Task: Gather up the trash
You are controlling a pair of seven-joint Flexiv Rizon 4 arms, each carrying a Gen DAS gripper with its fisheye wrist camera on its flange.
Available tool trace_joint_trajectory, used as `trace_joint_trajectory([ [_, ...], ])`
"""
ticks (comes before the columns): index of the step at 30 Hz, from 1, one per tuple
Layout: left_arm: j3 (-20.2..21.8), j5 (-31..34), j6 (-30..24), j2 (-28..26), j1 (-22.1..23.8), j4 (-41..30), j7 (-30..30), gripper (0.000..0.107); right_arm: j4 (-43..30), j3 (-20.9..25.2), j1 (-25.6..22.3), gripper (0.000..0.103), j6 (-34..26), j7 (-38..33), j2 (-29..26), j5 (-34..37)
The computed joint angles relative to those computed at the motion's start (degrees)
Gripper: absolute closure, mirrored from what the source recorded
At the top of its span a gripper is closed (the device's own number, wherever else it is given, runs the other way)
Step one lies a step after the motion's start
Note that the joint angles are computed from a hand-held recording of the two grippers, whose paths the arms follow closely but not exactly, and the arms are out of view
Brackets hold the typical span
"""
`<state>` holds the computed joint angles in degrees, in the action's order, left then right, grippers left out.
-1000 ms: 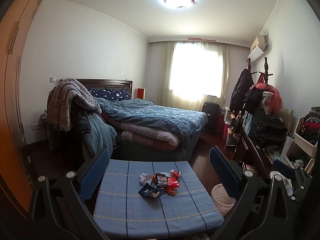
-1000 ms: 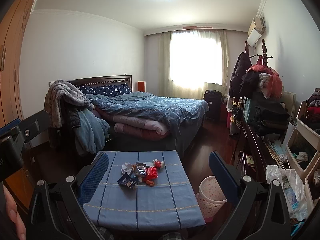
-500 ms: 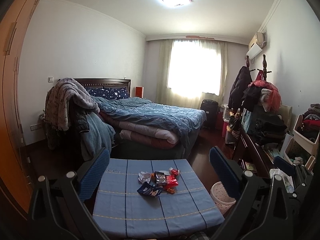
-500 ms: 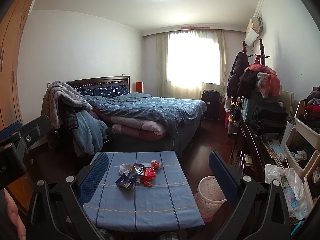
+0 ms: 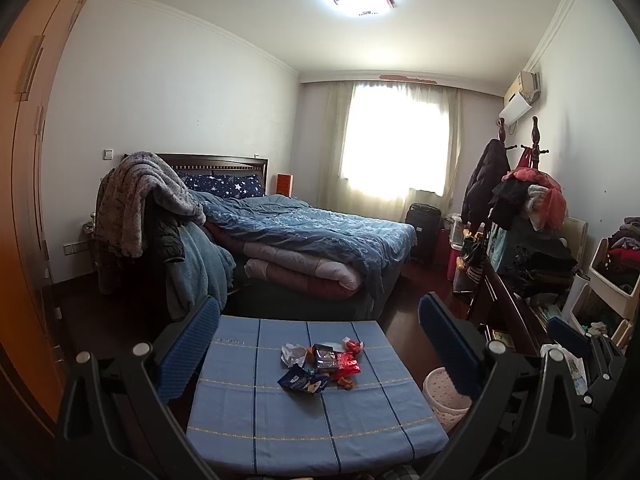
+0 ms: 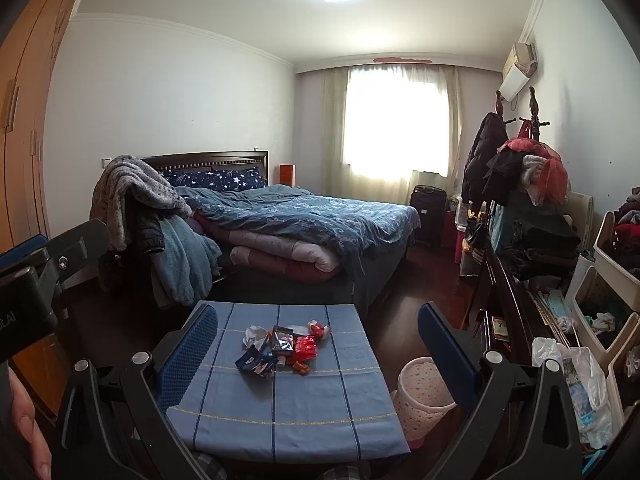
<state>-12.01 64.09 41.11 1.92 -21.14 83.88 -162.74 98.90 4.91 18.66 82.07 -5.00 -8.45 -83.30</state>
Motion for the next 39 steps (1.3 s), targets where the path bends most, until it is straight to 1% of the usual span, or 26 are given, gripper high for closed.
trace_joint_trajectory([
  [5, 0.3, -0.5, -0.1, -0.1, 0.2, 0.0, 0.0, 0.007, -0.1, 0.2, 0.5, 0.003, -0.6, -2.2, -0.4, 2.3],
  [11, 0.6, -1.0, 0.3, -0.5, 0.5, -0.2, 0.5, 0.007, -0.1, -0.2, 0.9, 0.003, -0.6, -2.2, -0.7, 2.7],
  [15, 0.8, -1.2, 0.0, -1.0, 0.4, -0.2, 0.6, 0.007, -0.1, -0.3, 1.3, 0.003, -0.3, -3.6, -1.6, 4.7],
  [17, 1.1, -0.9, -0.2, -1.9, 0.6, -0.3, 0.7, 0.007, -0.7, -0.5, 1.6, 0.003, 0.6, -5.6, -3.1, 6.8],
  [19, 1.8, -1.3, -0.7, -3.2, 0.6, -0.5, 1.5, 0.007, -1.2, -0.7, 2.3, 0.003, 1.3, -9.2, -5.2, 10.3],
  [21, 3.4, -4.3, -0.7, -5.9, 1.3, -0.6, 3.5, 0.007, -2.0, 0.2, 3.3, 0.004, -0.8, -16.1, -8.0, 17.5],
  [22, 4.3, -5.4, -0.3, -7.0, 1.5, -0.4, 3.8, 0.007, -3.4, 1.7, 3.4, 0.004, -2.9, -21.6, -10.8, 23.1],
  [24, 6.6, -9.2, 1.7, -10.5, 2.6, -0.2, 5.0, 0.007, -5.1, 3.3, 3.5, 0.004, -4.9, -27.8, -14.0, 29.5],
  [26, 8.3, -13.0, 3.1, -14.7, 3.8, -0.6, 6.9, 0.007, -8.6, 4.9, 3.7, 0.004, -7.8, -33.9, -18.8, 35.3],
  [30, 10.6, -18.4, 8.3, -23.5, 6.7, -3.3, 12.1, 0.007, -14.3, 4.3, 5.1, 0.004, -10.6, -40.4, -25.4, 41.1],
  [31, 11.0, -19.6, 9.7, -25.5, 7.4, -4.3, 13.4, 0.007, -17.0, 5.4, 4.8, 0.004, -12.2, -43.1, -27.7, 43.7],
  [32, 10.3, -23.0, 11.6, -28.8, 9.4, -6.1, 16.8, 0.007, -18.2, 5.9, 4.7, 0.004, -13.3, -44.8, -28.6, 45.5],
  [33, 10.0, -24.8, 13.0, -30.7, 10.2, -7.1, 18.3, 0.007, -19.5, 6.0, 4.8, 0.004, -14.3, -46.1, -29.6, 47.1],
  [34, 8.9, -28.2, 14.9, -33.7, 12.1, -8.6, 21.1, 0.007, -20.9, 6.2, 4.7, 0.004, -15.5, -47.4, -30.8, 48.7],
  [35, 8.3, -30.4, 16.1, -35.9, 12.9, -9.9, 22.6, 0.007, -22.2, 5.9, 4.9, 0.004, -16.5, -48.1, -31.8, 50.0],
  [37, 8.1, -32.9, 18.8, -39.9, 13.2, -12.5, 24.1, 0.007, -23.6, 4.7, 5.5, 0.004, -18.1, -48.8, -32.9, 52.0],
  [39, 8.0, -35.0, 19.9, -43.1, 12.7, -14.9, 26.3, 0.007, -24.5, 3.2, 6.1, 0.004, -19.0, -49.3, -33.8, 53.8],
])
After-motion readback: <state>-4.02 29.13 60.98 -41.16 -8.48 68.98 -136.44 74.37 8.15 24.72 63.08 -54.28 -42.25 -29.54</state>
